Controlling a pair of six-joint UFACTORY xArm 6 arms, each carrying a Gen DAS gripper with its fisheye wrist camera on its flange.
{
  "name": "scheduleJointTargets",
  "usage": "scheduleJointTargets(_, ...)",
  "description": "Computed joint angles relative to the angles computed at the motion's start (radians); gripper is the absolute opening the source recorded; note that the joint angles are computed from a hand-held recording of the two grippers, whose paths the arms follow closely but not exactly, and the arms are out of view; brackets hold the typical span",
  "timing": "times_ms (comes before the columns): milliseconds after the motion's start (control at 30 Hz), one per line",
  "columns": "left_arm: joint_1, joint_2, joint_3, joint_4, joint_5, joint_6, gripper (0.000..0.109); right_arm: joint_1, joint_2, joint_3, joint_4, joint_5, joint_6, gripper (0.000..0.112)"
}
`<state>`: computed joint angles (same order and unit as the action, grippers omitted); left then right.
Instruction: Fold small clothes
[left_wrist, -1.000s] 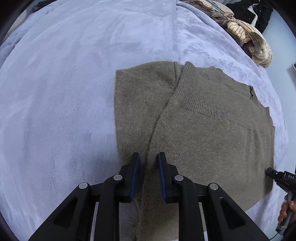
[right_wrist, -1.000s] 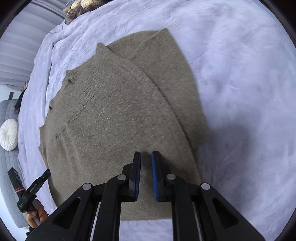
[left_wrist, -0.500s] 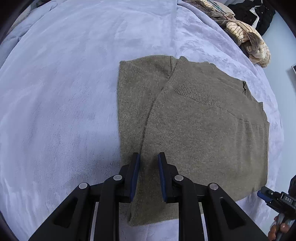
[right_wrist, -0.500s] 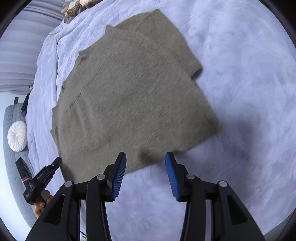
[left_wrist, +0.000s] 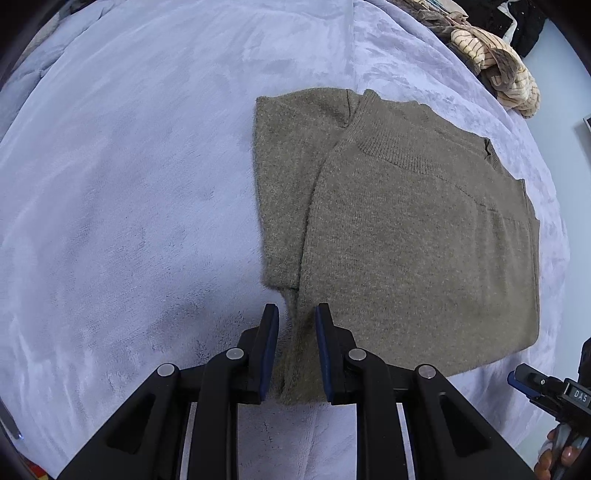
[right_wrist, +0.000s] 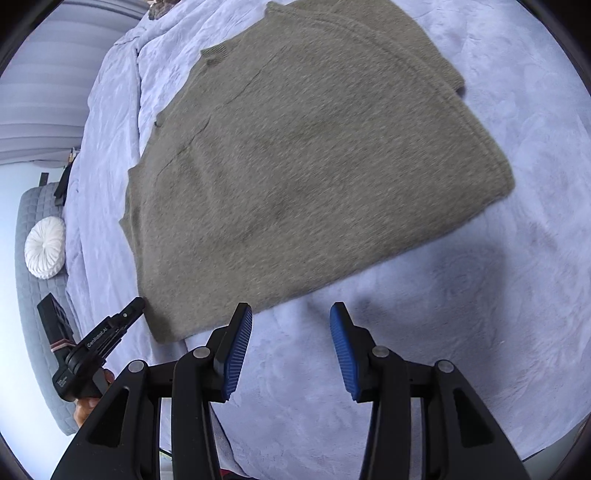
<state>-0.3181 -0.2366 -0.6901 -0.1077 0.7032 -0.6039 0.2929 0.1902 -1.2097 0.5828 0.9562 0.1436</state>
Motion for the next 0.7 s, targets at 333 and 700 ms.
scheduleJointTargets(333,-0.014,-0.041,0.000,0.129,0.050,-0.088,0.099,0.058,0.006,-0.010,0.021,0.011,0.020,0.067)
scheduleJointTargets(700,-0.008,-0.056,-0.003,0.141,0.077,-0.049,0.100,0.099,0.000,-0.011,0.060,0.005,0.010,0.084)
